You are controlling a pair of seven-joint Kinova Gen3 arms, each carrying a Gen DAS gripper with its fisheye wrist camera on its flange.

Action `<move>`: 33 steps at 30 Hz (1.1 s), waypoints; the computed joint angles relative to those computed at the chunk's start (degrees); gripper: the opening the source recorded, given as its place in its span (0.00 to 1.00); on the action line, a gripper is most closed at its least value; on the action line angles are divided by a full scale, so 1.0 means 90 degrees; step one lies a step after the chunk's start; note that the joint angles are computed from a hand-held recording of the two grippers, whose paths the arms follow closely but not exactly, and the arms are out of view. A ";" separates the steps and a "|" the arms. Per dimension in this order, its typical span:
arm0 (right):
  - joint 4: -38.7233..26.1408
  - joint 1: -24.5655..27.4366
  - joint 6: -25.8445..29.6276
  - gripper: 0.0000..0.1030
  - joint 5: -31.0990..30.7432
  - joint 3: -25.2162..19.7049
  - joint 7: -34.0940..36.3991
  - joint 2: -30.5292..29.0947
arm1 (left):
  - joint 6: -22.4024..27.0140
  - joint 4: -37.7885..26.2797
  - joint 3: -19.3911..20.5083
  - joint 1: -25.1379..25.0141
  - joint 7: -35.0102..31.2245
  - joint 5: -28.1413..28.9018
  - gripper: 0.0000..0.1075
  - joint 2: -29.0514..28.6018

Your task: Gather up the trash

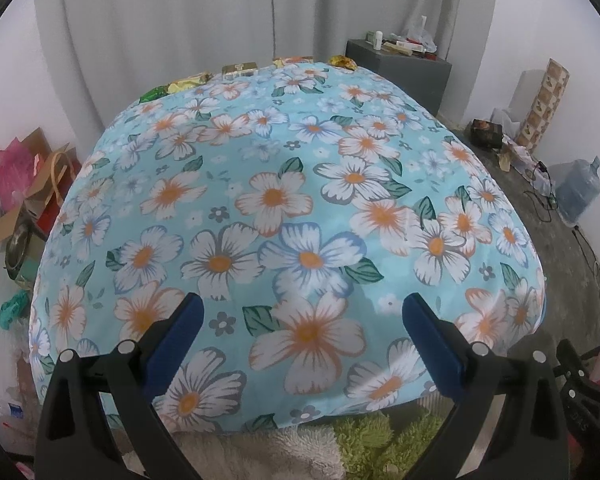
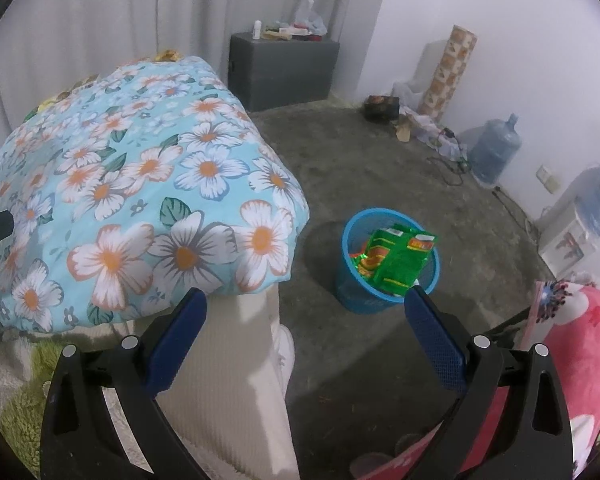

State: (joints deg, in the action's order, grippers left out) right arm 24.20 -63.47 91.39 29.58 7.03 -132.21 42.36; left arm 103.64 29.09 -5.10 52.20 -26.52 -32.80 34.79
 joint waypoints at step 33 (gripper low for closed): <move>0.0248 0.0092 -0.0089 0.92 0.0006 -0.0061 -0.0072 -0.0144 | -0.0574 -0.0427 -0.0036 0.0068 -0.0805 0.0332 0.91 0.0153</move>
State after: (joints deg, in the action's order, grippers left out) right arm 26.43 -62.64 90.58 29.63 6.48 -132.85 41.06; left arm 98.47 25.24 -5.42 52.81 -33.77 -29.81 36.16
